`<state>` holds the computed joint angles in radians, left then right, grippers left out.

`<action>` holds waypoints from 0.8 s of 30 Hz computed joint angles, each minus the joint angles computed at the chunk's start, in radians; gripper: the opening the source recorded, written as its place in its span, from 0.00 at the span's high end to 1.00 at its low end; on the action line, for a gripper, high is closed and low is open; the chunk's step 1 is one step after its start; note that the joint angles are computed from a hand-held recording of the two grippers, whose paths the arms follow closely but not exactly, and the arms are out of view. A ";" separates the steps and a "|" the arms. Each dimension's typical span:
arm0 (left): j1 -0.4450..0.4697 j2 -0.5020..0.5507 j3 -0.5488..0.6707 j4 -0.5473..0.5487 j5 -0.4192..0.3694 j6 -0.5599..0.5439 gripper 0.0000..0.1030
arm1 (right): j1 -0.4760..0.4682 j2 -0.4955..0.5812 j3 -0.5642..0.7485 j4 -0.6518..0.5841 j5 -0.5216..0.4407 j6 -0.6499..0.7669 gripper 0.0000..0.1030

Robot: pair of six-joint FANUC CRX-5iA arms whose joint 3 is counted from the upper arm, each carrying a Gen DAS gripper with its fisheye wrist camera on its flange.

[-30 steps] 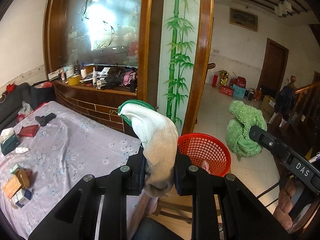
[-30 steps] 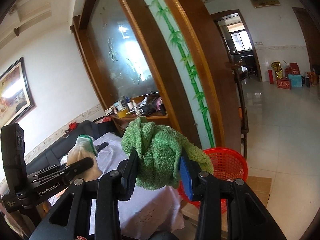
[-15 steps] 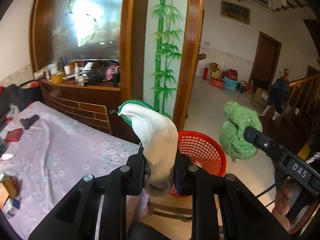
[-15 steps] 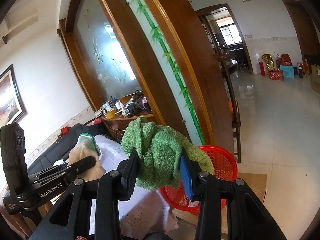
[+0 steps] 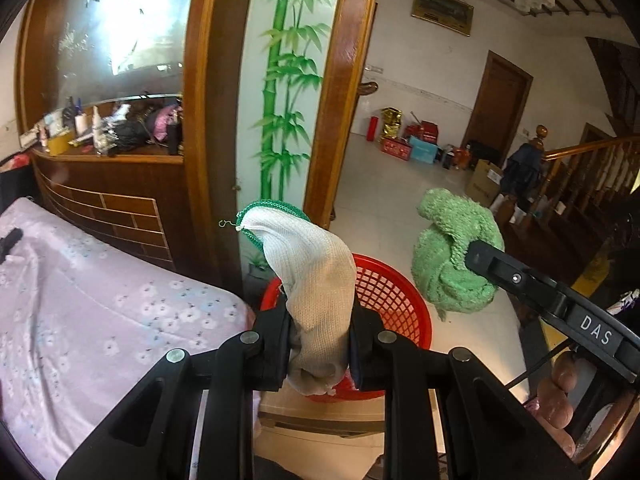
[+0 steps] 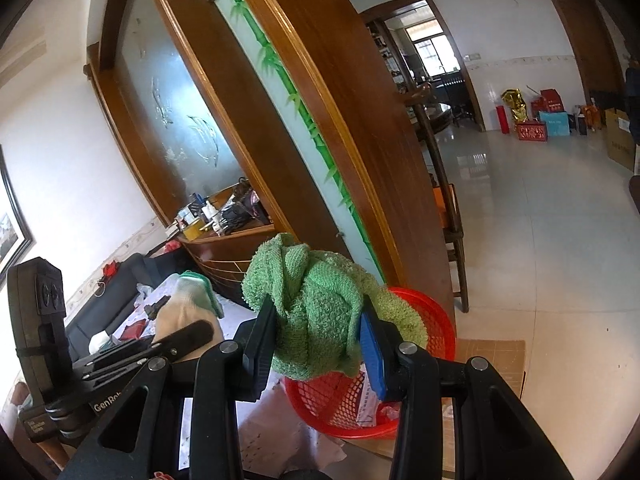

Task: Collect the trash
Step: 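Lower both tools over the basket and open them to drop glove and towel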

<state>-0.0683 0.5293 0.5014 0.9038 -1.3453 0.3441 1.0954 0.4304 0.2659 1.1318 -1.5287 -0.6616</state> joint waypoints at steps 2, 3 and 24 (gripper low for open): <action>-0.007 0.015 0.017 -0.016 -0.012 0.008 0.79 | -0.006 -0.004 -0.006 -0.004 0.006 -0.001 0.60; -0.011 0.020 0.023 -0.026 -0.013 0.010 0.79 | -0.009 -0.006 -0.009 -0.007 0.008 -0.001 0.60; -0.069 0.105 0.088 -0.124 -0.044 0.057 0.62 | -0.045 -0.046 -0.080 -0.082 0.061 -0.075 0.60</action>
